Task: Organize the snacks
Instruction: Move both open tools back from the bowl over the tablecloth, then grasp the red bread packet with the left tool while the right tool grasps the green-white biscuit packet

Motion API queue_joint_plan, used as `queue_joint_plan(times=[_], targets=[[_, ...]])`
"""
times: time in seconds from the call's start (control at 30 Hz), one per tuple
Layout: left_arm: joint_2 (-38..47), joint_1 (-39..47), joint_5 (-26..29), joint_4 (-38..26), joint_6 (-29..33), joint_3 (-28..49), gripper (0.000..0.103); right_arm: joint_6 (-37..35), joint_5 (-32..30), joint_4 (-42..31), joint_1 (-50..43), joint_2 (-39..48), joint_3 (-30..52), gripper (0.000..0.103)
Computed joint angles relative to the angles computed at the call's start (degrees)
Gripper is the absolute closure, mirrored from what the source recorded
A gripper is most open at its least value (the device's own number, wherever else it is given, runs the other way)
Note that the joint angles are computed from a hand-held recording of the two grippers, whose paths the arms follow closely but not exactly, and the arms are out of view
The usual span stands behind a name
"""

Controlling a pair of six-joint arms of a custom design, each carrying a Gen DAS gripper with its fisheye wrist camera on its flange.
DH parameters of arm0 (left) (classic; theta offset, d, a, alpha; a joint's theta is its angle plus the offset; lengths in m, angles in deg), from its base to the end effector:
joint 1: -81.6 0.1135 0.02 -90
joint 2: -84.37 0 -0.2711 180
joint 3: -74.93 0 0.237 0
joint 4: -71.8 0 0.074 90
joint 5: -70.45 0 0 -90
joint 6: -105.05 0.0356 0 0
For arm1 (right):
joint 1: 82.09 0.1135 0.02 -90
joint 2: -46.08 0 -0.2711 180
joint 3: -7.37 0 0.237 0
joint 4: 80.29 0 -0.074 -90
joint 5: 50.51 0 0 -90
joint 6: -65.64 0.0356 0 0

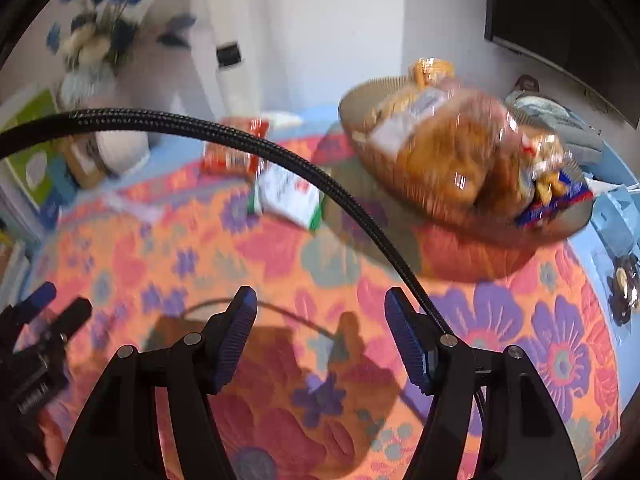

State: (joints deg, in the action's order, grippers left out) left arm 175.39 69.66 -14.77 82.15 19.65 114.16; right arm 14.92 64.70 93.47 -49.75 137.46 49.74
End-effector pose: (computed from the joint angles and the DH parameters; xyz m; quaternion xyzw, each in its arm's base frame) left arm 0.2474 -0.0553 0.1259 0.1480 0.8988 -0.0642 0.4076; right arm 0.2130 0.1169 0.1184 0.1214 0.9257 0.0016 0.3582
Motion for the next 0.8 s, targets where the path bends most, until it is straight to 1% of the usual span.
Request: queue_joint_plan(times=[0.03,0.1,0.13,0.17,0.2,0.23,0.27,0.33,0.43,0.5,0.53,0.6,0.67,0.7,0.73,0.8], targets=[[-0.6,-1.2,0.3,-2.0,1.0,2.4,0.024,0.1,-0.4,-0.9,-0.6,-0.4,1.1,0.038],[1.1,-2.8,2.8,-7.7,2.8,9.2,0.022,-0.2,-3.7,2.1,-2.5,-0.7,1.3,0.038],[3.3,-3.2,5.3,-10.5,3.3,13.5,0.022,0.1,-5.5,3.5,-3.5,0.0,1.8,0.038],[6.3,-3.3,8.5,-13.2,3.8,18.2,0.022,0.6,-7.1,4.0,-4.4,1.2,2.9,0.038],[8.9,-3.5,10.6,-15.6,4.0,22.2,0.022,1.2,-8.6,4.8,-5.4,2.5,3.8,0.038],[12.6,-3.5,13.0,-18.5,3.6,27.4,0.022,1.6,-9.5,5.9,-6.0,3.4,4.2,0.042],[16.7,-3.3,15.7,-22.1,3.2,33.2,0.022,2.6,-9.3,6.1,-6.5,4.4,4.9,0.042],[23.6,-3.6,18.8,-28.0,2.8,43.1,0.022,3.0,-9.9,8.5,-7.6,6.5,5.3,0.042],[32.0,-4.8,19.5,-34.0,3.7,54.7,0.022,2.2,-10.0,9.5,-8.4,9.5,6.8,0.042],[36.6,-6.2,17.9,-38.7,4.7,61.7,0.022,0.8,-9.7,10.3,-8.4,11.6,7.9,0.042],[38.5,-6.8,16.7,-39.9,4.7,64.4,0.022,0.1,-10.2,10.7,-8.8,12.6,8.5,0.042],[40.6,-7.9,13.9,-39.4,4.1,66.8,0.022,-0.5,-11.2,10.7,-9.9,14.5,9.7,0.041],[43.0,-8.2,13.4,-40.8,3.4,69.9,0.023,-0.7,-12.6,10.8,-11.0,16.9,11.1,0.041],[44.1,-8.3,13.3,-41.2,2.8,70.9,0.026,-0.8,-13.4,10.6,-11.7,17.8,11.7,0.041],[44.7,-8.3,12.8,-41.2,2.5,71.3,0.036,-0.7,-14.2,10.7,-12.3,18.6,12.0,0.041],[44.0,-7.8,13.0,-39.2,2.7,69.5,0.042,-0.1,-14.7,11.7,-12.9,19.6,12.1,0.041]])
